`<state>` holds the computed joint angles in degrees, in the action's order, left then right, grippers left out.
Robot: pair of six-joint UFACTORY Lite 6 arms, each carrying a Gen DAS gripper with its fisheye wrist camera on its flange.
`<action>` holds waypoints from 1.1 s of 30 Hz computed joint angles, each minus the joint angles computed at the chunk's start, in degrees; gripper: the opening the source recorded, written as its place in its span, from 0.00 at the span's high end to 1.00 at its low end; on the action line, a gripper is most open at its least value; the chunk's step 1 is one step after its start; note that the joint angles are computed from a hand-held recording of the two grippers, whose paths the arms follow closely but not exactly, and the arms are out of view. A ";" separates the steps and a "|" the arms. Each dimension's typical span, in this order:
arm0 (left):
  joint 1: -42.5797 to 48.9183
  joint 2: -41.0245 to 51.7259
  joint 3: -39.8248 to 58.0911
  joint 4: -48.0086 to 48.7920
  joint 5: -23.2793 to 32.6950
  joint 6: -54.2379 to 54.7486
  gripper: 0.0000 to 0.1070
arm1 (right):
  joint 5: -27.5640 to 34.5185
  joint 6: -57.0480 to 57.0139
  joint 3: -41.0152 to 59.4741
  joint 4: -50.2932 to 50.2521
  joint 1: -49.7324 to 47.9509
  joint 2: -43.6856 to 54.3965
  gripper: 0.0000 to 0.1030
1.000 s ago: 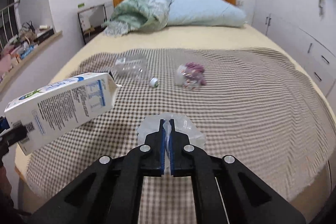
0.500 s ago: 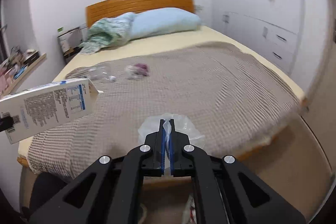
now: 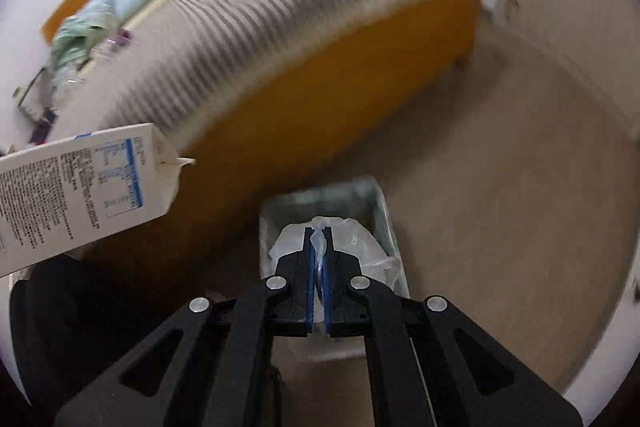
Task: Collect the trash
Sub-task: 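Carry the milk carton and plastic bag to the wastebasket and release both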
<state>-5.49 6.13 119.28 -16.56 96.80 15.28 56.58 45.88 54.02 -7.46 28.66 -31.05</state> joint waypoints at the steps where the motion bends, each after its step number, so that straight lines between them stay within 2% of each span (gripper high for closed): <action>1: -3.34 -0.32 -5.14 0.95 -2.85 -1.85 0.35 | -0.76 -1.05 -3.86 1.59 -2.01 -2.42 0.97; 6: -14.67 5.44 -18.09 4.48 -13.52 -8.72 0.34 | -4.91 -3.84 -17.53 6.91 -7.29 -8.85 0.97; 8: -17.86 10.92 -19.16 5.81 -17.86 -10.46 0.34 | -6.61 -3.26 -22.58 8.56 -7.95 -10.89 0.97; 10: -19.74 16.48 -17.78 5.89 -19.89 -11.87 0.34 | -8.64 -1.11 -25.27 9.44 -6.62 -10.67 0.97; 13: -21.69 28.34 -11.24 3.41 -20.55 -12.32 0.33 | -13.02 -0.99 -28.62 12.87 -5.01 -8.05 0.97; 19: -24.61 48.73 7.34 2.67 -24.18 -21.22 0.30 | -19.65 -1.73 -26.39 14.75 1.15 4.69 0.97; 23: -24.94 47.84 8.59 4.87 -28.48 -21.65 0.30 | -21.95 -3.51 -24.83 15.23 1.11 8.17 0.97; 26: -24.08 45.54 10.11 5.13 -27.59 -16.93 0.28 | -22.94 -5.90 -23.19 15.78 -0.10 10.54 0.97; 33: -17.06 32.63 3.70 5.36 -29.00 -8.36 0.24 | -24.76 -6.90 -21.11 18.02 0.83 12.21 0.95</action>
